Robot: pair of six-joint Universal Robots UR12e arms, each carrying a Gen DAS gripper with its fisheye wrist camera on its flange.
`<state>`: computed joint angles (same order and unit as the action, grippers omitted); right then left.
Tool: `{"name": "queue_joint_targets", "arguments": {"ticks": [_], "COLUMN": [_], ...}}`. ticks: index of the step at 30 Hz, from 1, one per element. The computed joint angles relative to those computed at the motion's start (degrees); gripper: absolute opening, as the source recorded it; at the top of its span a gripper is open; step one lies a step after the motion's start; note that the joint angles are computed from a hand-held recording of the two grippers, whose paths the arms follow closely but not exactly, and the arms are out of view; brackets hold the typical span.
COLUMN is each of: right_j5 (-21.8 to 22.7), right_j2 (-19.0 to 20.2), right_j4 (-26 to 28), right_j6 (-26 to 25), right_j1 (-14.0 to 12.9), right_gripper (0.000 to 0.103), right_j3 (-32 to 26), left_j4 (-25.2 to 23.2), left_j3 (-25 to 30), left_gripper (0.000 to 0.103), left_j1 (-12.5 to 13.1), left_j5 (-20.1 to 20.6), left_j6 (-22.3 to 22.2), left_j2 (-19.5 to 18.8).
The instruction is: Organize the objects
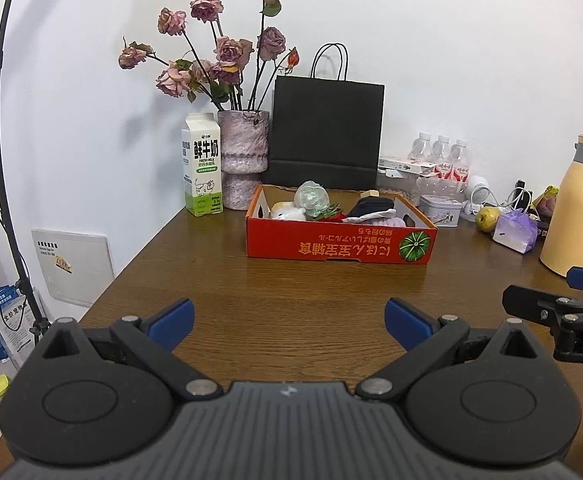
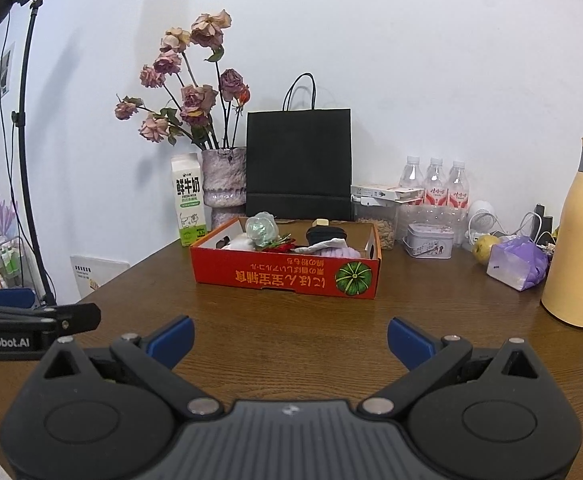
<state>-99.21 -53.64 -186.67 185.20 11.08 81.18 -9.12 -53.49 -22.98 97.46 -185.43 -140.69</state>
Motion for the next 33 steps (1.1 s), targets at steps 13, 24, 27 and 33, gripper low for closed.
{"name": "queue_joint_targets", "arguments": {"ticks": [13,24,27,33], "right_j5": [0.1,0.2,0.1,0.0], "right_j2": [-0.1,-0.1,-0.1,-0.2], "right_j4": [0.0,0.0,0.1,-0.4], "right_j6": [0.0,0.1,0.1,0.1], "right_j1": [-0.1,-0.1,-0.1,-0.2], "right_gripper": [0.103,0.103,0.103,0.103], "right_j3": [0.1,0.4,0.3,1.0], "left_j4": [-0.1,-0.2,-0.4,-0.9], "left_j3": [0.0,0.0,0.1,0.1], "left_gripper": [0.103,0.103,0.103,0.103], "left_j1": [0.0,0.0,-0.1,-0.2], "left_j5": [-0.1,-0.1,0.2,0.1], "left_j6": [0.1,0.1,0.1,0.0], "left_j2": [0.1,0.1,0.1,0.2]}}
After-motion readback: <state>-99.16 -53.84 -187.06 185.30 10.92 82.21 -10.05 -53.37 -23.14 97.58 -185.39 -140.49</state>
